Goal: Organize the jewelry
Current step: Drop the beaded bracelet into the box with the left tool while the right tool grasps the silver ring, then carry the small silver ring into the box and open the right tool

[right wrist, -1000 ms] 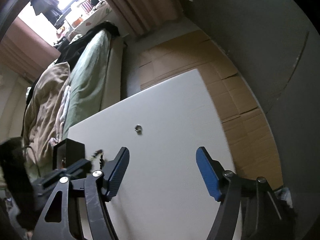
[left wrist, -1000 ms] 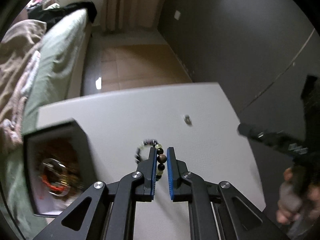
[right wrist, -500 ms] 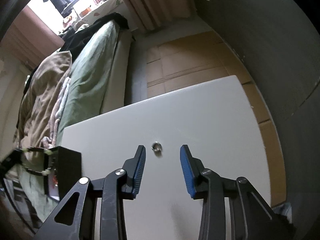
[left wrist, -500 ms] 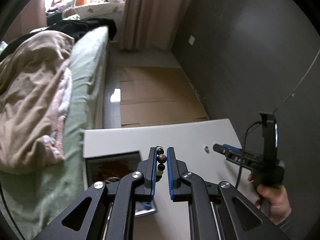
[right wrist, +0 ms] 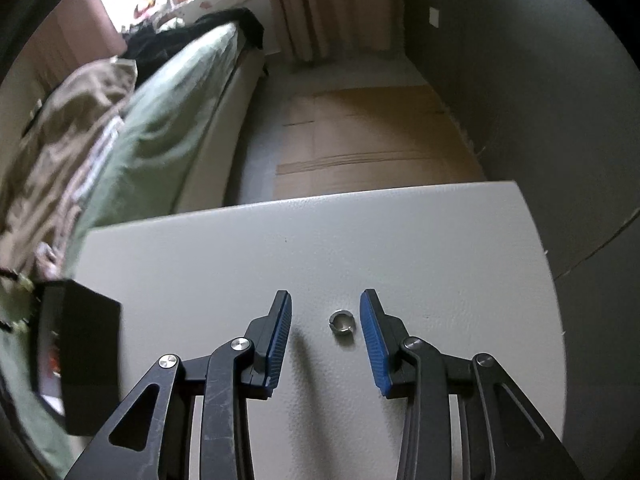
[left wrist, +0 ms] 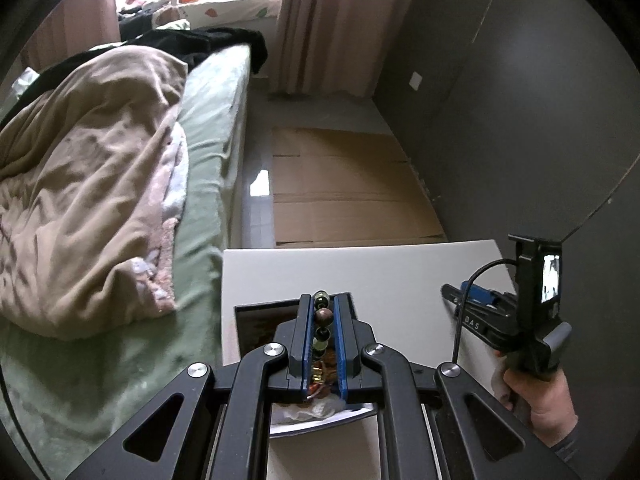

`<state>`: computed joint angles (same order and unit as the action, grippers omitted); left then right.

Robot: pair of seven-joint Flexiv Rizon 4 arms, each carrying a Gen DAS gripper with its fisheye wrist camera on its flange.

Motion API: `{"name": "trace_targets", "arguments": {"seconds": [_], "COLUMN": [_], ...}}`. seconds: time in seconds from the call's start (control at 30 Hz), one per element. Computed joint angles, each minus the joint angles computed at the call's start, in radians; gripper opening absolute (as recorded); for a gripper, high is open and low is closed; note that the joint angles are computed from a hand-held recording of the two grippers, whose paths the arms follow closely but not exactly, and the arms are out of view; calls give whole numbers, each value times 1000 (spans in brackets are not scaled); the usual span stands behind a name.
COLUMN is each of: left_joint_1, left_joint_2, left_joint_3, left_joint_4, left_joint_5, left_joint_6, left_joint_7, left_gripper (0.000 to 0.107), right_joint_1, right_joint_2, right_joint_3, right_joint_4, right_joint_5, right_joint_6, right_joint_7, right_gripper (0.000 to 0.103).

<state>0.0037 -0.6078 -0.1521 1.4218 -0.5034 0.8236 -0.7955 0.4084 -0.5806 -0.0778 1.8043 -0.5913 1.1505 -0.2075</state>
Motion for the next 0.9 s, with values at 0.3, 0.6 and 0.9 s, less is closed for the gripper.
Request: {"name": "trace_targets", "arguments": {"seconds": [0.3,0.6,0.9], "left_joint_1": [7,45,67], "left_joint_2": [-24,10,26], "left_joint_3": [-7,-59,-85], "left_joint_4": [3,103,185], "left_joint_5": [-10,-148,-296], "left_joint_6": [-17,82,189], "left_joint_7": [-24,31,134], "left_gripper": [10,75,75], "right_joint_1": [-38,14,60], "right_joint_2": [25,82,61], "right_joint_3": [41,-28,-48], "right_joint_4": [28,110,88], "right_joint_5": [40,6,62], "right_joint_6": [14,227,373], "right_joint_7": [-39,37,-3], "right_gripper": [14,14,14]}}
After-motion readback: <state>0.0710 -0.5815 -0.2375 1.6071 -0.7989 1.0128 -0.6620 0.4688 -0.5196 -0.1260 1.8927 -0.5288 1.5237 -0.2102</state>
